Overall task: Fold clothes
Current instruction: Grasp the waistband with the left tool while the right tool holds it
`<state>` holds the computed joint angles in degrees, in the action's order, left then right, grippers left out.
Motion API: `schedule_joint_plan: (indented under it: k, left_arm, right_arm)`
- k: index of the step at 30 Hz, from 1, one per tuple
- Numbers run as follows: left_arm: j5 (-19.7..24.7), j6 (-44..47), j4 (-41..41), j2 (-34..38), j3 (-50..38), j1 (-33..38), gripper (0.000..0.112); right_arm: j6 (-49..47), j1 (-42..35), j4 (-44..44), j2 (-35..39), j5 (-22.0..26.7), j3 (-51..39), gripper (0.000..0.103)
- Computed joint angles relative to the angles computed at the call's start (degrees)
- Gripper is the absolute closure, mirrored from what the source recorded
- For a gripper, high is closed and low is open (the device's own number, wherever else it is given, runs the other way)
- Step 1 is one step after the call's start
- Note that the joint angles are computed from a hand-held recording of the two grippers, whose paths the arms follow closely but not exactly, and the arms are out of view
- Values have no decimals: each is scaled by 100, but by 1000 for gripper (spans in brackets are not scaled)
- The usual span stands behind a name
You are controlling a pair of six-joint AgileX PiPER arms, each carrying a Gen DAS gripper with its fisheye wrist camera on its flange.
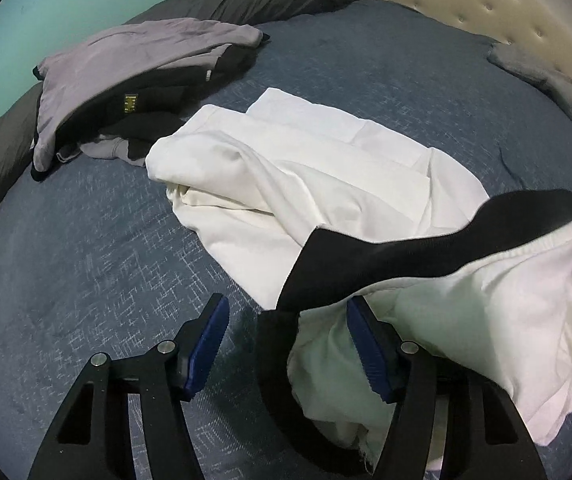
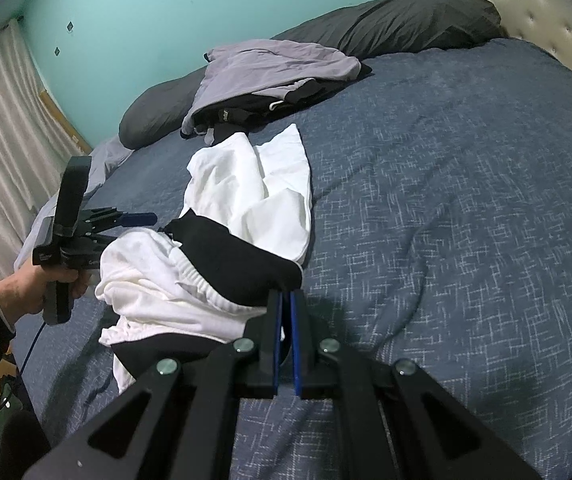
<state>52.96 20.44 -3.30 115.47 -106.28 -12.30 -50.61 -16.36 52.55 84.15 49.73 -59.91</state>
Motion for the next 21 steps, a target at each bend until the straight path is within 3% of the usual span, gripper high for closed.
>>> schedule_joint_plan:
  k: [7,18,21]
  left_arm:
    - [203,281,-112,229,-375,-68,66]
    - [304,528,-117,387,-546,-113,65]
    - [256,530,-140,374,-476,-127,71]
  right_arm:
    - [-64,3,43,35,7,0,99]
    - [-61,-3,63,88,42,-34,99]
    - [-53,-15,58,92,55,-32,99]
